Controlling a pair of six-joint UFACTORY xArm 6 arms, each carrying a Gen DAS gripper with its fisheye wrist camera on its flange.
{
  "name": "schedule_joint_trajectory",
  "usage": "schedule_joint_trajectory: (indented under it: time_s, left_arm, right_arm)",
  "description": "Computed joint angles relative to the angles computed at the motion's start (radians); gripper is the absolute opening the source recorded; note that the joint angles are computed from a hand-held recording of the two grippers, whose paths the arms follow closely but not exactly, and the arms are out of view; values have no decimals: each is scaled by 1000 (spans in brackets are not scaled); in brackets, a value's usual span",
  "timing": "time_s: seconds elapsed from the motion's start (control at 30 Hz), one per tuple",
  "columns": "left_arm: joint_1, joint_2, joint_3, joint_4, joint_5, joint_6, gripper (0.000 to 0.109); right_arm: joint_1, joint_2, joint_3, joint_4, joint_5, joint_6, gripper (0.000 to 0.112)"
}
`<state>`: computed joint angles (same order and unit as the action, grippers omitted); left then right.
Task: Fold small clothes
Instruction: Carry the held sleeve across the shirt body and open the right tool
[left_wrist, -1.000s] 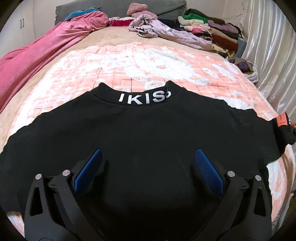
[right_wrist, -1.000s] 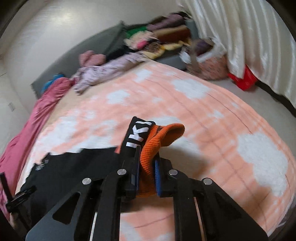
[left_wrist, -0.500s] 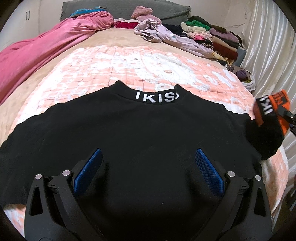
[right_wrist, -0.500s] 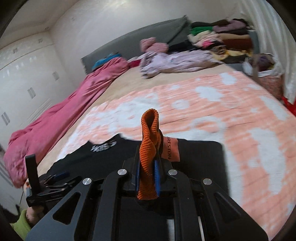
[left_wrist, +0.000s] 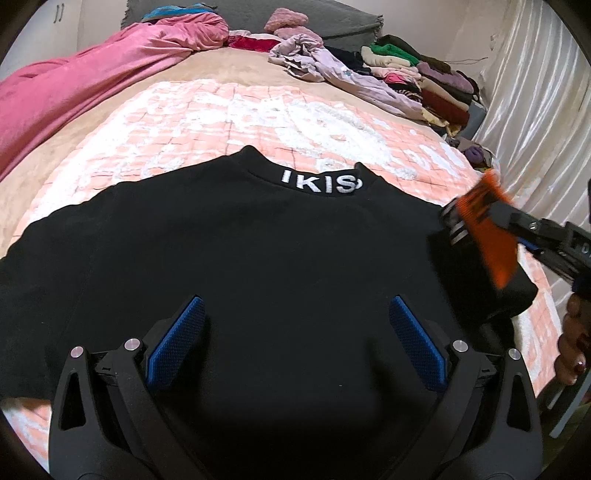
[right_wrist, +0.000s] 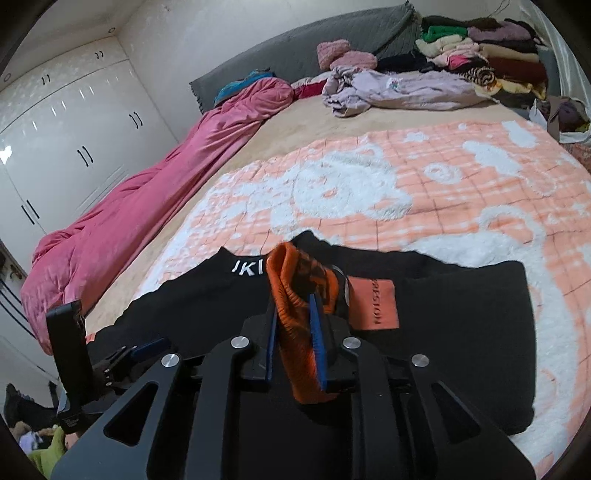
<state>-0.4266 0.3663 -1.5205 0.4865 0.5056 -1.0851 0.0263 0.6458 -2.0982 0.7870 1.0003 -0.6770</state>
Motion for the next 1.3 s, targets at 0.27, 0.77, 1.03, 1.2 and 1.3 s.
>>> schedule_joint_trajectory:
  time_s: [0.27,0.77,1.03,1.2,1.3]
  left_arm:
    - [-20,58,-51,-227,-95,192,79]
    - [-49,290,-365,-562,-26,416,5]
    - [-19,149,-212,-294,-100,240,3]
    - [11,3,-69,-12,-98,21,3]
    - [23,-70,8,117,-70,-93,3]
  right_arm:
    - [-16,-27,52,20,-39,-11,20]
    - [-91,-98,189,50,-145,-4,25]
    - [-112,-125,248,51,-175,-9,25]
    - [-102,-134,265,40,-185,-17,25]
    - [-89,-143,282,33,-198,-27,25]
